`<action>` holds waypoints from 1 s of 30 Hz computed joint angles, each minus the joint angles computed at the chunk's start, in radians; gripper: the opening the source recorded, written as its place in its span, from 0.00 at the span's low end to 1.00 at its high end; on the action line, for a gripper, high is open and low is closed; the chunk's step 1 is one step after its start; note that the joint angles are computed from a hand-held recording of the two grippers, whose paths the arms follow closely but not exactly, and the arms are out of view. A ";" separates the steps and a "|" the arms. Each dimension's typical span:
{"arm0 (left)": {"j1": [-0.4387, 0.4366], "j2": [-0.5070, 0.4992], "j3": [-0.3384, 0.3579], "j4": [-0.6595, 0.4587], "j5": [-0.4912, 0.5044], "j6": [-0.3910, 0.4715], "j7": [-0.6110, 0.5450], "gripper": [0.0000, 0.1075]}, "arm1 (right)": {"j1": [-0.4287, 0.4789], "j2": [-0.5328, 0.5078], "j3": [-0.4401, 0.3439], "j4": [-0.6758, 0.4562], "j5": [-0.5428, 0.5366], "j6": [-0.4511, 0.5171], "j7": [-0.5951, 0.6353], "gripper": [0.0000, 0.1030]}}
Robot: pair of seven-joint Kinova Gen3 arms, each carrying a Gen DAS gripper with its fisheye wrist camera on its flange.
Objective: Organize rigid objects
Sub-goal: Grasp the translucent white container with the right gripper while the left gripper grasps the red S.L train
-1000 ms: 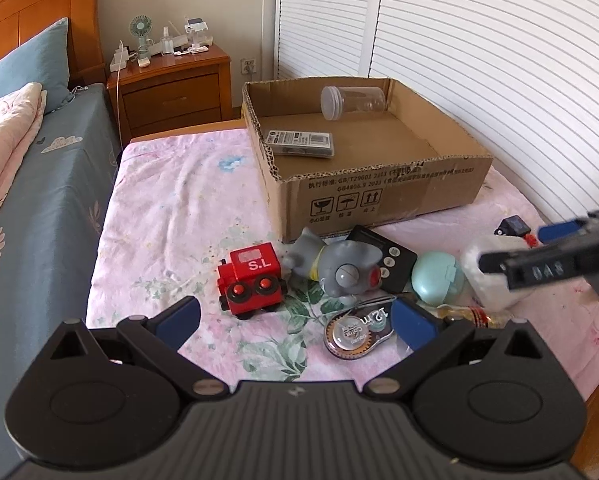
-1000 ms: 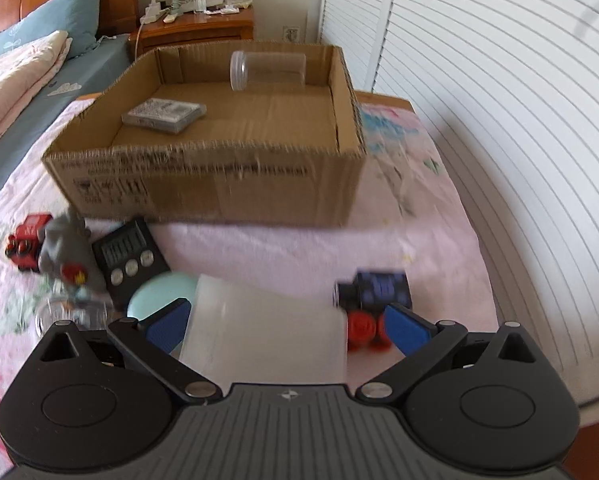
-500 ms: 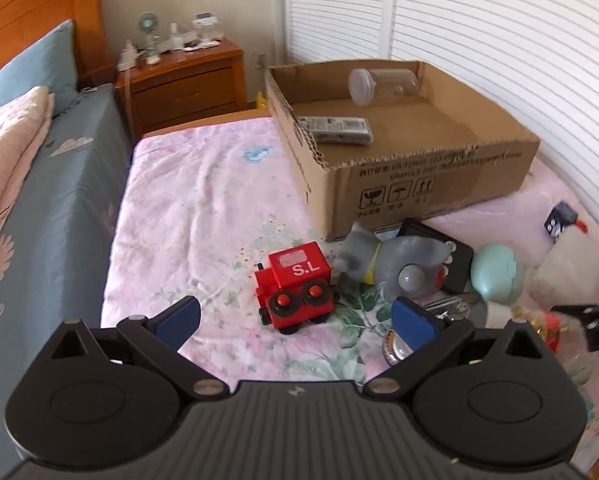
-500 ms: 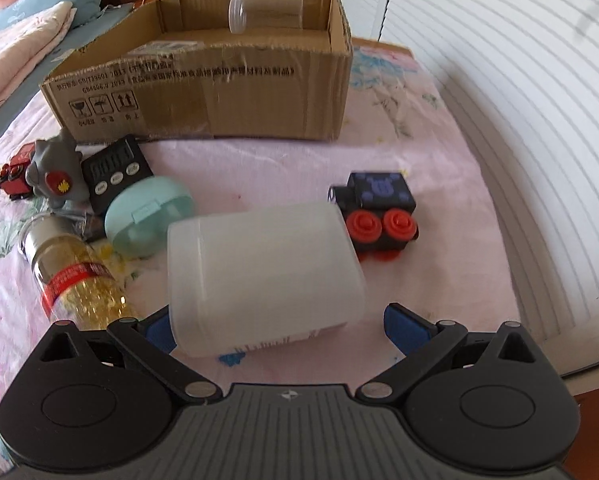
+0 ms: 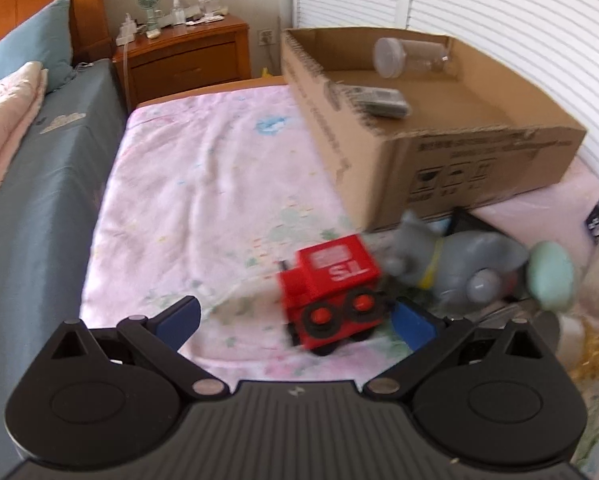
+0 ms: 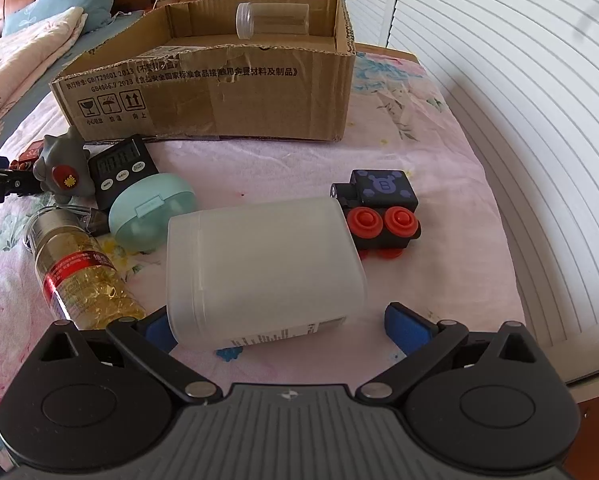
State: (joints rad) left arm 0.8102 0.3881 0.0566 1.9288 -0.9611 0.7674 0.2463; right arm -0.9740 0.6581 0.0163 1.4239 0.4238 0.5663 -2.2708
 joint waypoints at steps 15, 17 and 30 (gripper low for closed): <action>-0.006 -0.008 0.000 0.078 -0.176 -0.074 0.072 0.85 | -0.023 -0.012 0.026 0.041 0.030 -0.053 -0.034 1.00; -0.018 -0.017 -0.003 0.092 -0.205 -0.114 0.090 0.76 | -0.026 -0.015 0.031 0.051 0.036 -0.067 -0.039 1.00; -0.031 -0.031 0.020 0.119 -0.260 -0.114 0.145 0.57 | -0.055 -0.016 0.069 0.074 0.067 -0.116 -0.083 1.00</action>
State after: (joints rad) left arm 0.7790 0.3570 0.0765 2.0479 -1.2207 0.6534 0.3916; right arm -1.0285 0.6423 0.0851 1.4979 0.4903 0.4502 -2.3539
